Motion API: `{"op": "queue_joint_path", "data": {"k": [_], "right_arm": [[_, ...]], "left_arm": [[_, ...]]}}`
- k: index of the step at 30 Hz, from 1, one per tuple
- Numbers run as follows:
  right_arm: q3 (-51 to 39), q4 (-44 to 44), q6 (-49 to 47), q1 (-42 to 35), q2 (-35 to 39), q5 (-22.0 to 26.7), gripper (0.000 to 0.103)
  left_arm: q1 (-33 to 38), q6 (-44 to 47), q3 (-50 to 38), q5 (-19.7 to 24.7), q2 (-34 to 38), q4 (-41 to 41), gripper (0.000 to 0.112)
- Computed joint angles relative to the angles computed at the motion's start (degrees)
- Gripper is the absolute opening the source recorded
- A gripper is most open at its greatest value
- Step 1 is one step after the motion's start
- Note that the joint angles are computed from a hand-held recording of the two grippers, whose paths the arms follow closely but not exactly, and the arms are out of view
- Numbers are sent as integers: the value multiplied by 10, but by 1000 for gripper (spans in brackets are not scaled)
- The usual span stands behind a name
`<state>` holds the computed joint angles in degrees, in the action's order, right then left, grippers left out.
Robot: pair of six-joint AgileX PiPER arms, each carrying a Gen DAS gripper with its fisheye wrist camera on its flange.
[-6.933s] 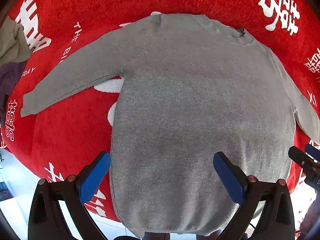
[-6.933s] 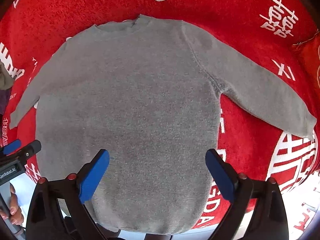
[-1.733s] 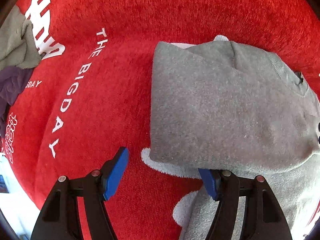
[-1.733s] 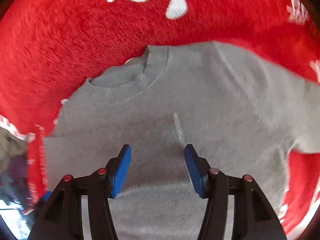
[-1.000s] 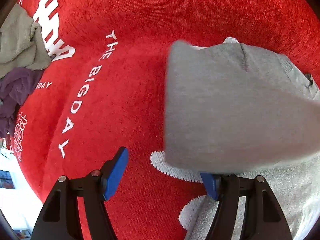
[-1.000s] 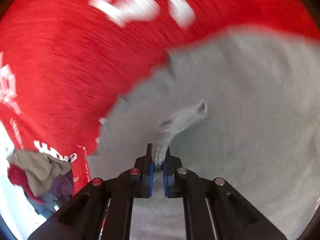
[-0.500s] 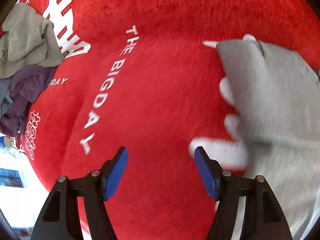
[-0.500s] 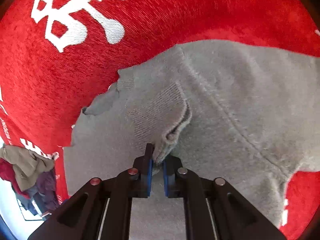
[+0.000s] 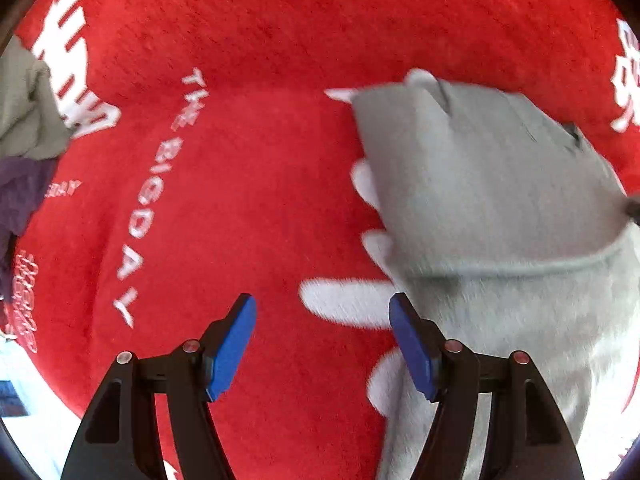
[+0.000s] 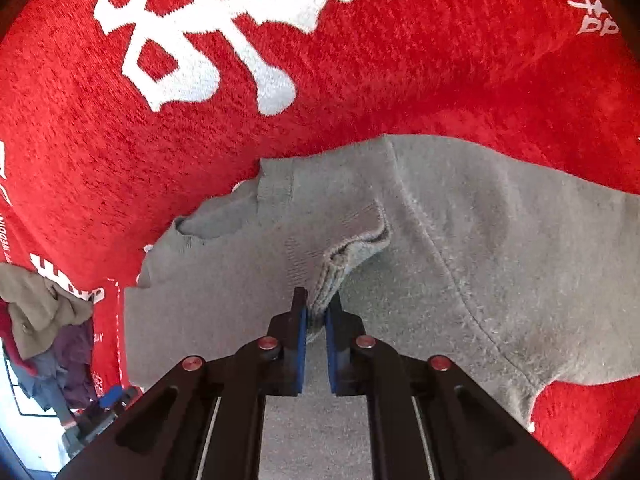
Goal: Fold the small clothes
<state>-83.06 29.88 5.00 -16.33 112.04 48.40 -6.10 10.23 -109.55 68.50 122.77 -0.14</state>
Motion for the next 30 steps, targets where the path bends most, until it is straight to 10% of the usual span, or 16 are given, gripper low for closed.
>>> {"op": "queue_joint_path", "data": {"k": [21, 25, 30], "right_arm": [[15, -74, 39, -7, 12, 0, 9], [24, -133, 78, -7, -14, 18, 51], [59, -138, 81, 0, -88, 19, 51]], "left_arm": [[-31, -64, 31, -83, 2, 73, 74], [-1, -41, 59, -56, -37, 56, 74], [1, -35, -71, -9, 20, 2, 74]]}}
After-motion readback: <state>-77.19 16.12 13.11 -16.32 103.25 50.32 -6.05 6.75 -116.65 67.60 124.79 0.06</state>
